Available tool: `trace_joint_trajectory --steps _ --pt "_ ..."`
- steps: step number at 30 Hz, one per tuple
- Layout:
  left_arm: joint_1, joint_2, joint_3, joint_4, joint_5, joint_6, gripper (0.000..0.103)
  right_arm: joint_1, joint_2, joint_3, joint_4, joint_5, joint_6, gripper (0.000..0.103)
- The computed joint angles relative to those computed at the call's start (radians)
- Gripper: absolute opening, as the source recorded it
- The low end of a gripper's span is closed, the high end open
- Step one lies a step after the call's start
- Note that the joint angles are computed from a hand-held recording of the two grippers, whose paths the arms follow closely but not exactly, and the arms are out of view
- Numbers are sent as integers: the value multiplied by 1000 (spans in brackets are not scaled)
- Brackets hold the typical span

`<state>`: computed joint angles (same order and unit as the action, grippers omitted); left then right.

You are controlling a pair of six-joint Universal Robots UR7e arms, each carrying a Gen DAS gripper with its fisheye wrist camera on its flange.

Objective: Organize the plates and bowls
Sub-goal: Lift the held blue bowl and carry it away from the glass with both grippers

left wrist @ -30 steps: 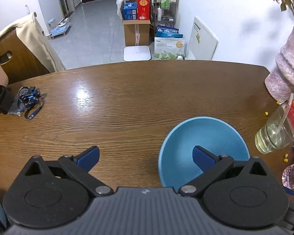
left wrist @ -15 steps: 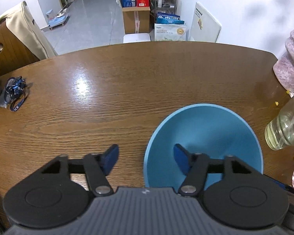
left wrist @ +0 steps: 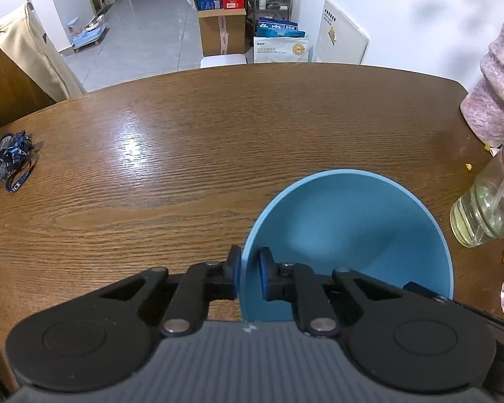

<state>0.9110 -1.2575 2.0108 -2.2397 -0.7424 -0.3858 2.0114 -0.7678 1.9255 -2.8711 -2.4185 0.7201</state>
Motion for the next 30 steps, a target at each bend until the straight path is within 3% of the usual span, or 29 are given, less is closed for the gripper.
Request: trace_joint_trajectory --steps 30 --pt "-70 -190 59 106 9 -44 12 139 -18 -16 136 -83 143 6"
